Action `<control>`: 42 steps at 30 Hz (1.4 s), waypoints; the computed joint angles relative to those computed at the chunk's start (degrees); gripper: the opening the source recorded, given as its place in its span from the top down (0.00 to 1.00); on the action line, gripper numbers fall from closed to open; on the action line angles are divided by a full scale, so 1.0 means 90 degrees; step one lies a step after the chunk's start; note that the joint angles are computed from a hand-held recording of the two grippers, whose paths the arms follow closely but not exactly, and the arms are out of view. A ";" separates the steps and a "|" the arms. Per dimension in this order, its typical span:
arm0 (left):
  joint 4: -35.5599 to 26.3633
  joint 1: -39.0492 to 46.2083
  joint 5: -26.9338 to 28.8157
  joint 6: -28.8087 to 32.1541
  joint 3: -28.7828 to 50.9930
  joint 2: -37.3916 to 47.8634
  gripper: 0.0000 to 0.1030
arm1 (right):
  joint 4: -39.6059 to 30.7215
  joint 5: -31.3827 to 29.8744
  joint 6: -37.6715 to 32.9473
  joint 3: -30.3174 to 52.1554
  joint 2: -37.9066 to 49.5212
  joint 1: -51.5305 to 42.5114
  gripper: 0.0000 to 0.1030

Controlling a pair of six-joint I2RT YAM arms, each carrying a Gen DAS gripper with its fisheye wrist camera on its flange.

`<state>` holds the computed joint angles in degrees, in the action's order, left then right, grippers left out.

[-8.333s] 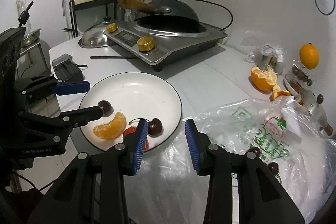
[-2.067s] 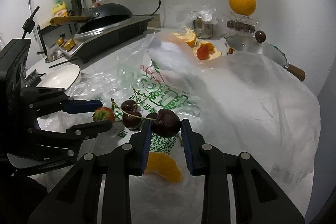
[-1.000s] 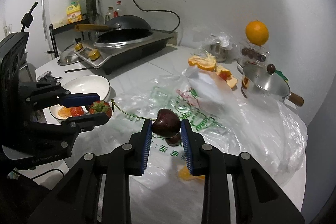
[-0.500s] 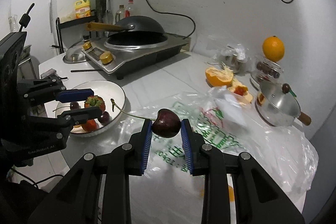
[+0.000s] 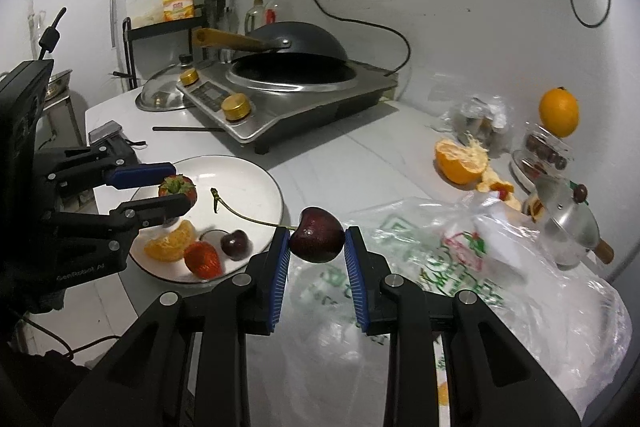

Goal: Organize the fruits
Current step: 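Open the left tool to set the strawberry on the plate while the right tool lowers its cherry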

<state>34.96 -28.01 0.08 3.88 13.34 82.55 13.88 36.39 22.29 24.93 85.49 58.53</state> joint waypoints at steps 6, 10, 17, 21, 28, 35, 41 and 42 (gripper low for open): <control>0.0336 0.0612 0.0401 0.0161 -0.0053 0.0333 0.69 | 0.0022 -0.0123 -0.0092 0.0360 0.0443 -0.0024 0.71; 0.0538 0.0902 0.0612 0.0247 0.0000 0.0630 0.69 | 0.0009 -0.0199 -0.0146 0.0580 0.0671 -0.0072 0.71; 0.0771 0.1436 0.1000 0.0356 0.0221 0.1169 0.69 | 0.0158 -0.0451 -0.0307 0.0997 0.1245 -0.0220 0.71; 0.0897 0.1675 0.1189 0.0441 0.0372 0.1533 0.69 | 0.0168 -0.0579 -0.0413 0.1254 0.1511 -0.0272 0.71; 0.1077 0.2002 0.1444 0.0590 0.0660 0.2085 0.69 | 0.0125 -0.0783 -0.0553 0.1740 0.1980 -0.0384 0.71; 0.1080 0.2203 0.1645 0.0742 0.0890 0.2520 0.69 | 0.0037 -0.0966 -0.0700 0.2221 0.2414 -0.0477 0.71; 0.1115 0.2258 0.1786 0.0657 0.0964 0.2753 0.69 | -0.0029 -0.1103 -0.0804 0.2549 0.2699 -0.0524 0.71; 0.1124 0.2278 0.1817 0.0650 0.0974 0.2775 0.69 | -0.0041 -0.1113 -0.0811 0.2601 0.2748 -0.0524 0.71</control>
